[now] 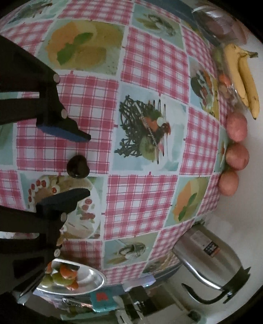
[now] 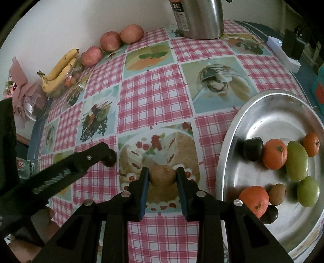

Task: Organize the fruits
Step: 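Grasp the brown kiwi with the right tool while the left grasps the dark plum, then carry the kiwi in the right tool and the plum in the left over the plate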

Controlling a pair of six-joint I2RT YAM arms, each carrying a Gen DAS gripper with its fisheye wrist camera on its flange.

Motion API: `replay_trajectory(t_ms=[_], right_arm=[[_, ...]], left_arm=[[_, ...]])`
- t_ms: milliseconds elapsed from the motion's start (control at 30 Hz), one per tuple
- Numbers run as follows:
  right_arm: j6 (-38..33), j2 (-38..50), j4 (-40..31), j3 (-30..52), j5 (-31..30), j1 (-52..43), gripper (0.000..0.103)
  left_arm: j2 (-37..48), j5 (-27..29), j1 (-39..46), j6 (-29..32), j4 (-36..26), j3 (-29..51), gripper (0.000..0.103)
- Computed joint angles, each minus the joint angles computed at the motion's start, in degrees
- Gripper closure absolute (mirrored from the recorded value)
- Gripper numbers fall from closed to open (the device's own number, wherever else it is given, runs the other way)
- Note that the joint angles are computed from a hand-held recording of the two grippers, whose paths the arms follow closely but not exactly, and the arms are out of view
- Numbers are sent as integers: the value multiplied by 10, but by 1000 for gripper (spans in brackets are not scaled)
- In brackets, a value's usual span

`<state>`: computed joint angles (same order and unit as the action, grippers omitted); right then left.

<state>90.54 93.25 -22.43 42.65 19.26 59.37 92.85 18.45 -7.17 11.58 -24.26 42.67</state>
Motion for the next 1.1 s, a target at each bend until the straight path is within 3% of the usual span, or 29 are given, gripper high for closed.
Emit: replay_trajectory(t_ms=[467,900,1100], right_arm=[[3,-4,-1,-2,1,3,75],[16,-26,-13,-8,14,10,75],[42,-55,-51,-11,37,23,75]], left_arm=[[29,-30,-29,-5,27,-6,74],[-34,-8,-15,6,-7,0,76],[-84,2,-31,6,-29,-4,76]])
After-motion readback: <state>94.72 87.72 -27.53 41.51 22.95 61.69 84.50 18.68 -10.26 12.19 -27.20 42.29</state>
